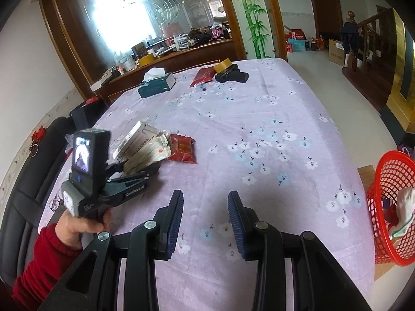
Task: Collect trash
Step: 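Grasp the white gauze packet with the left tool while the right tool grasps the red candy packet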
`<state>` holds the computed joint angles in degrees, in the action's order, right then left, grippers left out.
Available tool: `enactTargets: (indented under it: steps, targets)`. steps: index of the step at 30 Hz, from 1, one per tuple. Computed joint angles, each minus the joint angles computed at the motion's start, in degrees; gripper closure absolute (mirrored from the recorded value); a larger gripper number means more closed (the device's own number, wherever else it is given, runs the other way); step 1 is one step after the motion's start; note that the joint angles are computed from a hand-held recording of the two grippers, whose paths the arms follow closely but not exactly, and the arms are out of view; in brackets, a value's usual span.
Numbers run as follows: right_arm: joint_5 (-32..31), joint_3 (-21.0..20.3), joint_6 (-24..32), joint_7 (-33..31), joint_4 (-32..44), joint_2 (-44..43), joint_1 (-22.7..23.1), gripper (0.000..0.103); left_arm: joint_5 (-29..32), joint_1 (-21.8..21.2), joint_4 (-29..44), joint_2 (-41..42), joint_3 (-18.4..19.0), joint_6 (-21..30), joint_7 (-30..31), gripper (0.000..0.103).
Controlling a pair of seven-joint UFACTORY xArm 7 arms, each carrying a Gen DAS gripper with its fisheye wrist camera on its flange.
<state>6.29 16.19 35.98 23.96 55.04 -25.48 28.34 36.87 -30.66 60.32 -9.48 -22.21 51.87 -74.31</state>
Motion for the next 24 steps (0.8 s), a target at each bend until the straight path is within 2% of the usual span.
enactTargets:
  steps: [4, 8, 11, 15, 18, 21, 24]
  targets:
    - [0.07, -0.09, 0.57, -1.20, 3.87, 5.18, 0.19, 0.064, -2.21, -0.95, -3.29, -4.96, -1.53, -3.06, -2.97, 0.053]
    - [0.59, -0.11, 0.71, -2.26, 8.33, 11.65, 0.71, 0.063, -3.03, -0.84, -6.22, -10.22, -5.34, -3.91, -8.13, 0.053]
    - [-1.60, 0.50, 0.89, -1.29, 12.83, 17.49, 0.59, 0.063, -3.96, 0.05, -7.71, -13.62, -7.94, -2.75, -11.54, 0.053]
    - [-1.31, 0.01, 3.01, -2.14, 20.68, 26.22, 1.58, 0.062, -4.40, 1.78, -8.46, -17.27, -10.99, 0.77, -14.78, 0.053]
    - [-2.21, -0.41, 4.29, -1.48, 25.61, 31.34, 2.59, 0.058, -5.03, 2.91, -9.33, -19.54, -12.30, 1.39, -16.20, 0.053]
    - [-5.61, -1.10, 5.51, 0.27, 29.91, 35.43, 4.10, 0.053, -5.77, 3.87, -9.64, -20.41, -13.29, 2.34, -16.21, 0.053]
    - [-10.09, -2.28, 7.54, 2.99, 33.73, 38.84, 6.01, 0.053, -6.56, 4.36, -10.27, -21.02, -13.65, 2.15, -16.06, 0.053]
